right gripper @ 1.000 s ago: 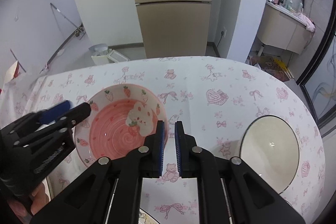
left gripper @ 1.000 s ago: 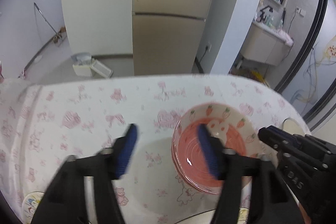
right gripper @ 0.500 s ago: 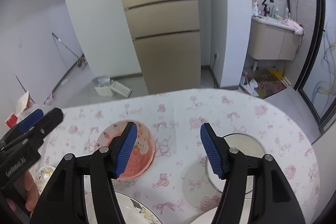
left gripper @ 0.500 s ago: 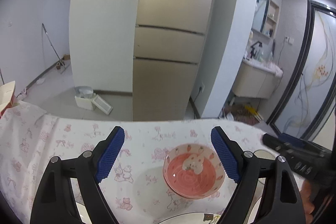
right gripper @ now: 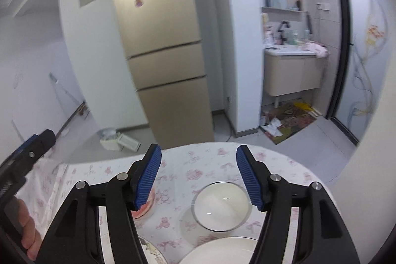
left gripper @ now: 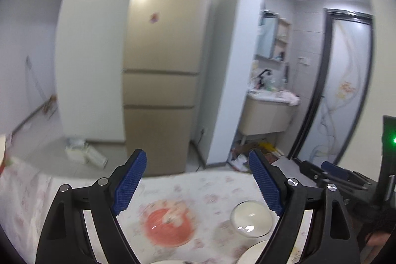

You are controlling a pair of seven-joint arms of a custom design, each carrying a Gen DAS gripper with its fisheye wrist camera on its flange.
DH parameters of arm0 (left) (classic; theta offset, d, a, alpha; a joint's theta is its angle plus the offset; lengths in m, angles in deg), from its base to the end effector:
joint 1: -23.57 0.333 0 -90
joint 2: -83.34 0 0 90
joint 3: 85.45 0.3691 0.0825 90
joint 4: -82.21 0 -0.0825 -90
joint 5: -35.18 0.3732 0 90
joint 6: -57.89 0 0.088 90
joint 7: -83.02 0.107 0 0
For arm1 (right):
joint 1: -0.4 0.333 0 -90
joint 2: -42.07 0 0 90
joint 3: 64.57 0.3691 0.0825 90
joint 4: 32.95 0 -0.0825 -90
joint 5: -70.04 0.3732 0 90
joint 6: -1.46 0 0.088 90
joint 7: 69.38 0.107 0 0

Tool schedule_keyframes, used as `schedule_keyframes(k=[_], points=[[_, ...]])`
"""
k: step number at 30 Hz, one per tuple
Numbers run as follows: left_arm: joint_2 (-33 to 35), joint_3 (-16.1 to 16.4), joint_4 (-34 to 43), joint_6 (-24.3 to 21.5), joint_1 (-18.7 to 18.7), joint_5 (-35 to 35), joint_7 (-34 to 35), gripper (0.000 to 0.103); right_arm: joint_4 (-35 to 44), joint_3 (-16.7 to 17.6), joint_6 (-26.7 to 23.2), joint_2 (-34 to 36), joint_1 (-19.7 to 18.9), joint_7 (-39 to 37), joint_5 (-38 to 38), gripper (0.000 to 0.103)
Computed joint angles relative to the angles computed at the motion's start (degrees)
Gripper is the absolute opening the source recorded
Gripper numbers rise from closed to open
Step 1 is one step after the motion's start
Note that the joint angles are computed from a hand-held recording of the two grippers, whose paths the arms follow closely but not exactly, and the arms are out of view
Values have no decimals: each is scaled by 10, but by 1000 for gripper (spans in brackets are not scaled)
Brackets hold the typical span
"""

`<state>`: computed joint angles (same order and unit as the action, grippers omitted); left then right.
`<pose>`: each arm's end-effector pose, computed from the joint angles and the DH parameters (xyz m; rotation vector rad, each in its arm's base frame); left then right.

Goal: Organize plates and bowls
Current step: 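Move the right gripper to the white bowl and grip its rim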

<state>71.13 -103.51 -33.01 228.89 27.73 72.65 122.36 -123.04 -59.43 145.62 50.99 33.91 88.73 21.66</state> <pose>0.4874 -0.1877 0.7260 -1.5159 1.4846 -1.1638 0.5130 0.4113 0.6924 -1.5409 1.5771 -0.7306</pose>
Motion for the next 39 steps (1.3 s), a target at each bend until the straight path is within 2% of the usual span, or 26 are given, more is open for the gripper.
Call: schedule_keyframes(k=[2,3,7,9,11,14,19,24,28,32,37,39], points=[[2,-36,22,-13,23,52,-49,86,-24,-8,-17,-24,8,67,-63,67],[5,-44,29,-6,24,68,-73,86,-35,-6,-14,-33,3,83,-77,68],[32,-32,34,28,-8,63,-93,86,-62,4,5,-47,-26,112,-83,68],[50,-42,43,16,-7,108,-127,86,-63,7,6,-44,-37,107,-66,68],[73,-38,50,-6,-22,121,-125,86,-64,5,14,-38,-48,103,-49,68],[122,-21,79,-69,-58,55,-54,86,-63,2,9,-31,-58,86,-21,68],[182,-5,108,-122,-86,-95,79,86,-64,-3,18,-11,-73,33,69,68],[221,9,130,-156,-106,-178,153,86,-51,-4,8,23,-83,-61,185,68],[241,32,134,-167,-130,-201,177,86,-30,-5,-33,47,-80,-134,253,68],[271,56,161,-210,-155,-224,197,86,-31,2,-29,63,-94,-212,338,68],[291,66,167,-219,-164,-280,237,78,-15,-6,-57,83,-85,-245,376,68],[298,68,170,-225,-166,-298,248,68,-10,-4,-63,90,-87,-261,394,63]])
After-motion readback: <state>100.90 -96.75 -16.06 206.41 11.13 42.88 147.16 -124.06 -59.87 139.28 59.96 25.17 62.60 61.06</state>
